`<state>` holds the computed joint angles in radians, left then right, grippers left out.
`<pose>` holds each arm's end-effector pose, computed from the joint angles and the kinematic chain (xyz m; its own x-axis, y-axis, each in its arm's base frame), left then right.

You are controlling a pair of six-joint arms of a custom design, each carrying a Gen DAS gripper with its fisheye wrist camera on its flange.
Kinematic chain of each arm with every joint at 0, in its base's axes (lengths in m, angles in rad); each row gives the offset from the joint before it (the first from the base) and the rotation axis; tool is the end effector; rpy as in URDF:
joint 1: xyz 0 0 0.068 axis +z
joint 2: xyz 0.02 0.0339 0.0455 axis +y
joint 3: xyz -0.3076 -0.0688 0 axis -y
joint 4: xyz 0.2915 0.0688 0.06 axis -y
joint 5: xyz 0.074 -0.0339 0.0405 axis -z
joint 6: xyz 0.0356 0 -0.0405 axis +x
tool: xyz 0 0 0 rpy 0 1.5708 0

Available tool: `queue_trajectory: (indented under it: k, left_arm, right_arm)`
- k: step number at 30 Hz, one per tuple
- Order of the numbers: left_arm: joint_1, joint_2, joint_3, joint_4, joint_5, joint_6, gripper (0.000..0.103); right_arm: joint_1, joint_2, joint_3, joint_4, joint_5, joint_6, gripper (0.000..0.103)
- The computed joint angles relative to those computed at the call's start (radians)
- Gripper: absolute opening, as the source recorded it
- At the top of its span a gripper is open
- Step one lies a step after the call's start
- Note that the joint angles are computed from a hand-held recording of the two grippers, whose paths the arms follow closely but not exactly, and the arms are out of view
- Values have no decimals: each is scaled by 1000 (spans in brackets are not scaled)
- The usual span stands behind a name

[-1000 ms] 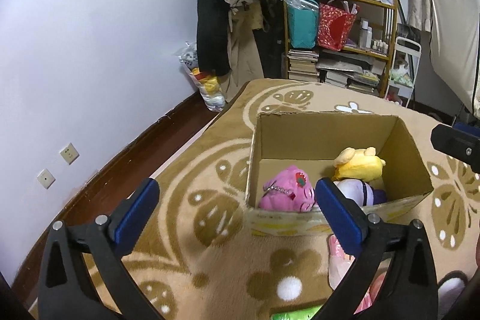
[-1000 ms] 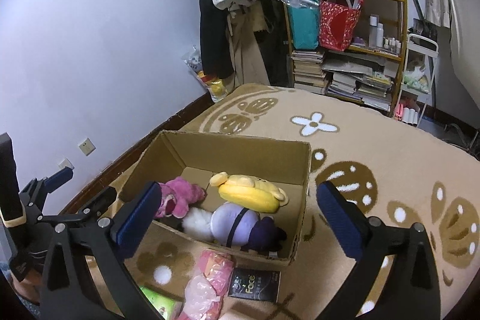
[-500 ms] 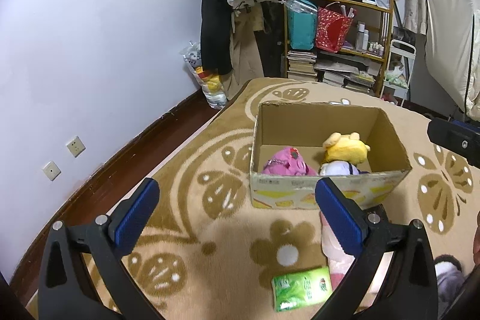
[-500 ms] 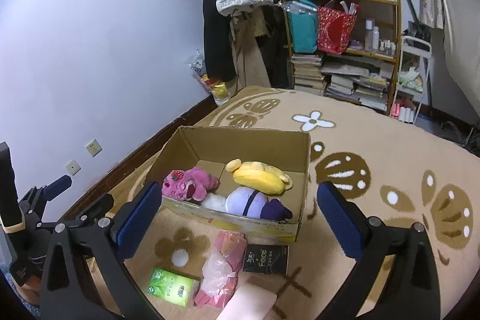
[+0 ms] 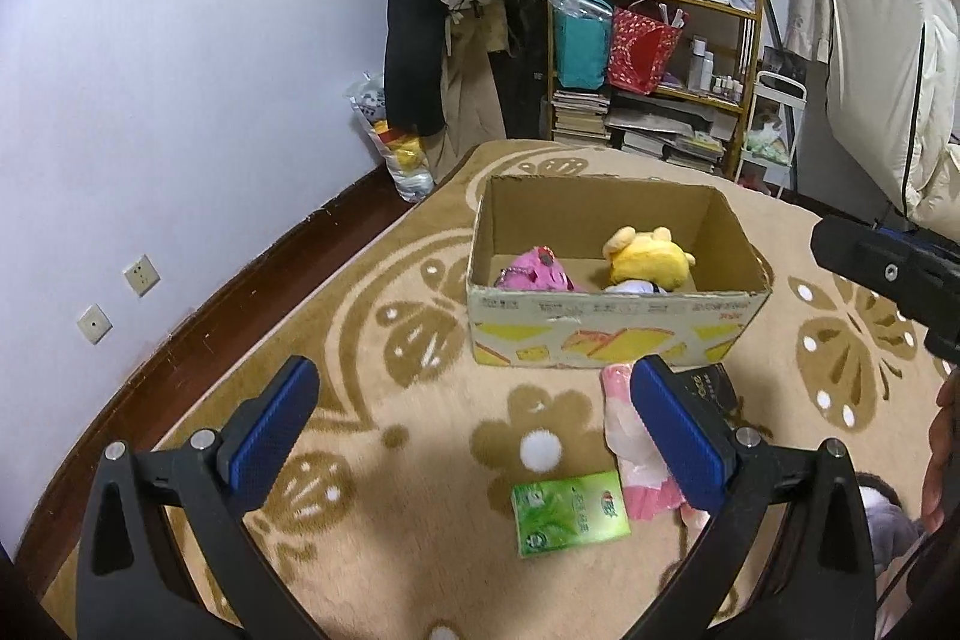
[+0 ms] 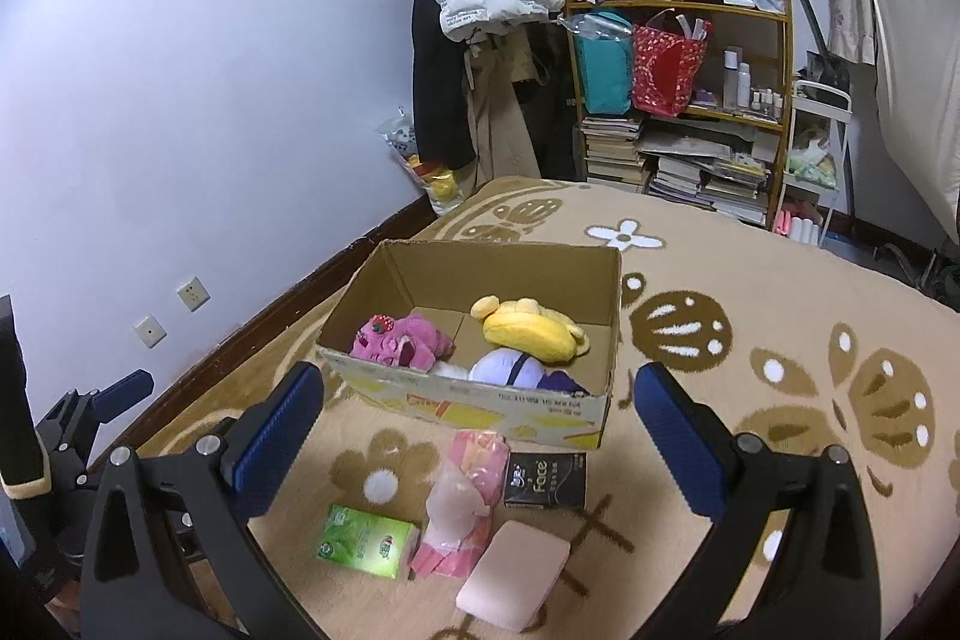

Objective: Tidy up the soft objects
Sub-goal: 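Withdraw both grippers from the box toward the items on the carpet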

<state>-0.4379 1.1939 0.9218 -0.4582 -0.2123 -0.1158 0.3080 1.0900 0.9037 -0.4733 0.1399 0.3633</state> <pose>0.2611 -0.1139 0.3064 -0.6316 0.1710 -0.7562 0.2007 0.9782 0.0535 0.2508 0.0746 0.3242 -0.6152 0.1736 -0.7690 0.0251 0.9793 0.2009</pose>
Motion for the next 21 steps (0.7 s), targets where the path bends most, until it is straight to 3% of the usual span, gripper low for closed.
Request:
queue_trajectory:
  k: [21]
  left_arm:
    - [46,152,35,-63,109,-4,103]
  right_arm:
    - [34,19,-108,18,13,54,103]
